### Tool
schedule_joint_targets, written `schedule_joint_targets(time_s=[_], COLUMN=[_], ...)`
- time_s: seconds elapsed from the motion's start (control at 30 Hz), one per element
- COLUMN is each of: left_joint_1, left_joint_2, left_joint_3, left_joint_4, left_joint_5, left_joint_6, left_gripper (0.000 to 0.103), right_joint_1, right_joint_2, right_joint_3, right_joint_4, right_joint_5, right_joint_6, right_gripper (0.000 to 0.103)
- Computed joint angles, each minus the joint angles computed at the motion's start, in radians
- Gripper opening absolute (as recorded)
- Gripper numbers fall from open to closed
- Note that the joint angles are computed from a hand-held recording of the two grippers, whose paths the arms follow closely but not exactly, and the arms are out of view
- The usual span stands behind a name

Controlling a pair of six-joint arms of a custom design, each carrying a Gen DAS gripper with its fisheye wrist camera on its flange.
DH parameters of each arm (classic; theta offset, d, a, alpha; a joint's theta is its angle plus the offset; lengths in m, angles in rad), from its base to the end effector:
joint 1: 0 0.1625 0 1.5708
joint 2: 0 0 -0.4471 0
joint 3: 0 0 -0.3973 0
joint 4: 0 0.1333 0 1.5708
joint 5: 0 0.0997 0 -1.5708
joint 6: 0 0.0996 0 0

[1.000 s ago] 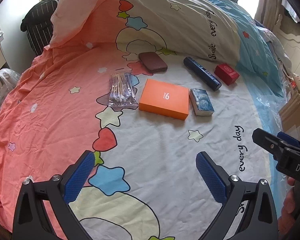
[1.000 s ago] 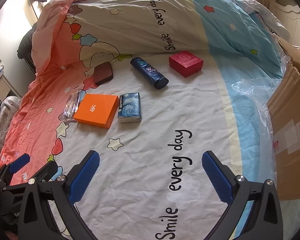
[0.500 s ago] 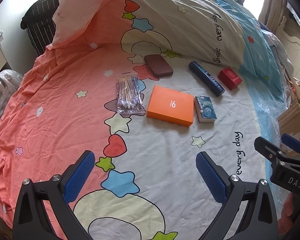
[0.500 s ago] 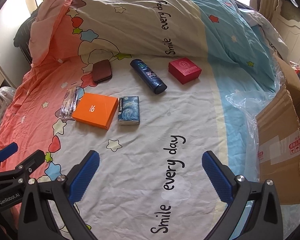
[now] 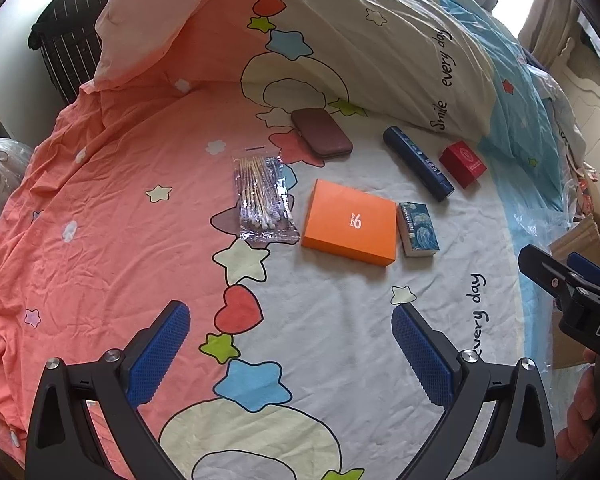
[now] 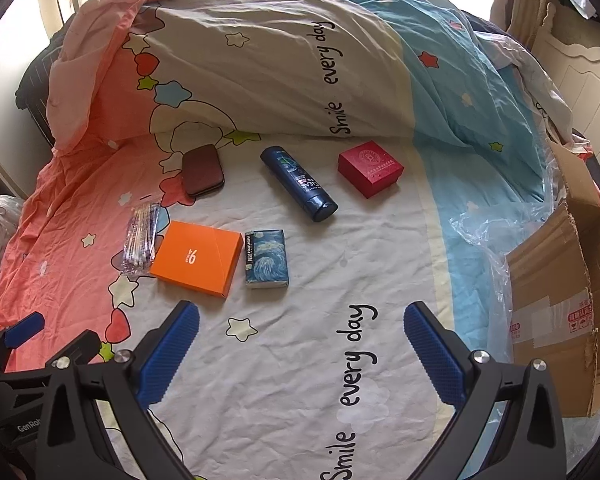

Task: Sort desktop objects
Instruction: 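Move both tools toward the brown wallet and blue shampoo bottle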

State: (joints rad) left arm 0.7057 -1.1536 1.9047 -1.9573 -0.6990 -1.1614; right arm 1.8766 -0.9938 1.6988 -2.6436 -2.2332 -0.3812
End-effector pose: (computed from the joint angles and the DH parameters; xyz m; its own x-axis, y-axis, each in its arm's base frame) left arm -0.2765 -0.5109 0.2047 -0.7358 -0.2904 -0.6118 0.0908 0.8529 -0.5141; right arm 0.2697 -0.6151 0.2423 -0.6552 -0.3557 0.6665 -0.5653 0.8161 -0.1202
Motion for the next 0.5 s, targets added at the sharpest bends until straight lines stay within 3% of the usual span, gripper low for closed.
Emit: schedule_joint_targets(time_s=[0.17,0.5], left_joint_1=[0.027,0.068], left_joint_2=[0.019,0.083], left_joint_3=[-0.037,-0.141], left_joint_4=[0.029,0.136], left_joint_5=[0.014,0.004], left_joint_6=[0.013,-0.063], left_gripper=[0.103,0.103], right_joint_1=[-0.003,-0.03], right_joint_2=[0.034,0.11], right_joint_3=[-0.035,-0.153], right_joint_4=[0.017,0.088], right_joint_5=[-0.002,0.053], right_joint_6=[-0.006,-0.062], right_gripper=[0.103,0.102])
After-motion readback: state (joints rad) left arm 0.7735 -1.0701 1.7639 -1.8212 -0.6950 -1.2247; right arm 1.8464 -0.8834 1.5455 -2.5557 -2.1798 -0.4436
